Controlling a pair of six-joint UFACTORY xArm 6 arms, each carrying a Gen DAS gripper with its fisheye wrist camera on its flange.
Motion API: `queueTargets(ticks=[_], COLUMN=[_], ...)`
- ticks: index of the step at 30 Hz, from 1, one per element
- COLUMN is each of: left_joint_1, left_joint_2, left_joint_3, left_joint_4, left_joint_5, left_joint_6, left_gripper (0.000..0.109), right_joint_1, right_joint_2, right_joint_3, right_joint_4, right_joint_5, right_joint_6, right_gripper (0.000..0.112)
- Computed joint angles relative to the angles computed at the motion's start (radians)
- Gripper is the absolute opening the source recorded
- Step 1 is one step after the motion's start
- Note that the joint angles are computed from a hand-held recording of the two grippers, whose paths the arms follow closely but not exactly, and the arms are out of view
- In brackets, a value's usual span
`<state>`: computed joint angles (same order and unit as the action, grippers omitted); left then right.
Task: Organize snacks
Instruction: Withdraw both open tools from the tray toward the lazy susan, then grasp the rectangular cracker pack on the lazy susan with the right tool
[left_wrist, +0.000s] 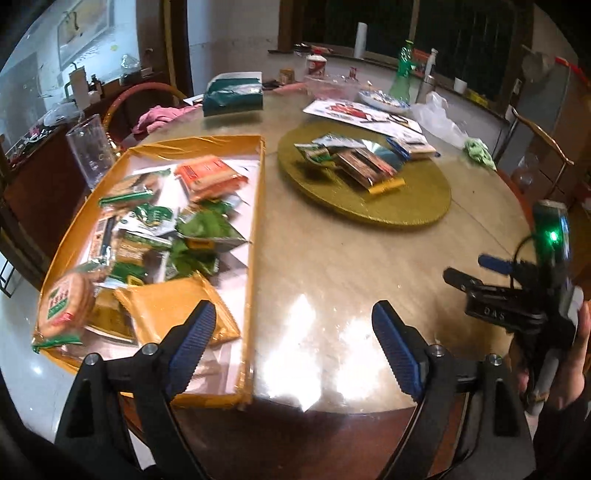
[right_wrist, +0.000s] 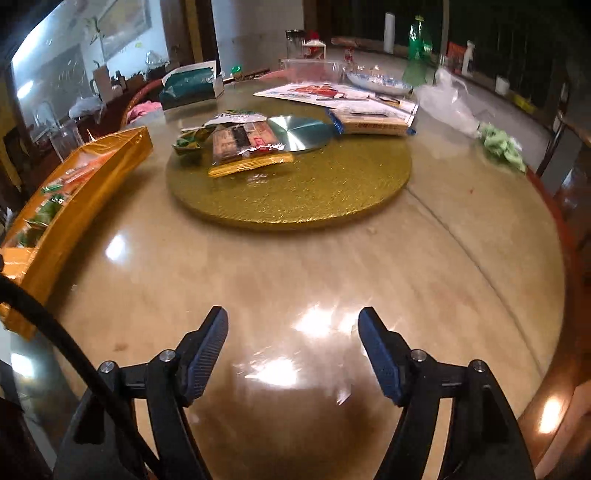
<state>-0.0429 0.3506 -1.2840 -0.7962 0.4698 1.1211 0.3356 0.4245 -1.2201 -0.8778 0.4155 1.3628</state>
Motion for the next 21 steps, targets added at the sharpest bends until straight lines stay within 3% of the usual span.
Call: queueTargets(ticks=[12,15,19,21], left_joint_1=[0.003,0.004,0.005,0.005], left_joint_2=[0.013,0.023,0.034,0.035], left_joint_3=[-0.008,-0.020,-0.034,-0.035], left_joint_4=[0.024,0.034,0.039,0.039], left_joint_5=[0.017,0.024,0.032,0.031], left_joint_6=[-0.039,-0.052,-0.061,-0.060], left_gripper=[0.086,0.086,0.086,0.086], right_joint_1=[-0.082,-0.098,-0.103,-0.106], right_joint_2=[0.271,0.344,0.458,0.527], right_joint_3=[-0.354,-0.456,-0.655,-0.785], right_joint_4=[0.326,0.497,0.780,0.818], right_joint_5=[-0.060,-0.091,-0.018,0.054], right_joint_6=[-0.495,-0.683,-0.945,-0.976], right_gripper=[0.098,0.098,0.099,0.100])
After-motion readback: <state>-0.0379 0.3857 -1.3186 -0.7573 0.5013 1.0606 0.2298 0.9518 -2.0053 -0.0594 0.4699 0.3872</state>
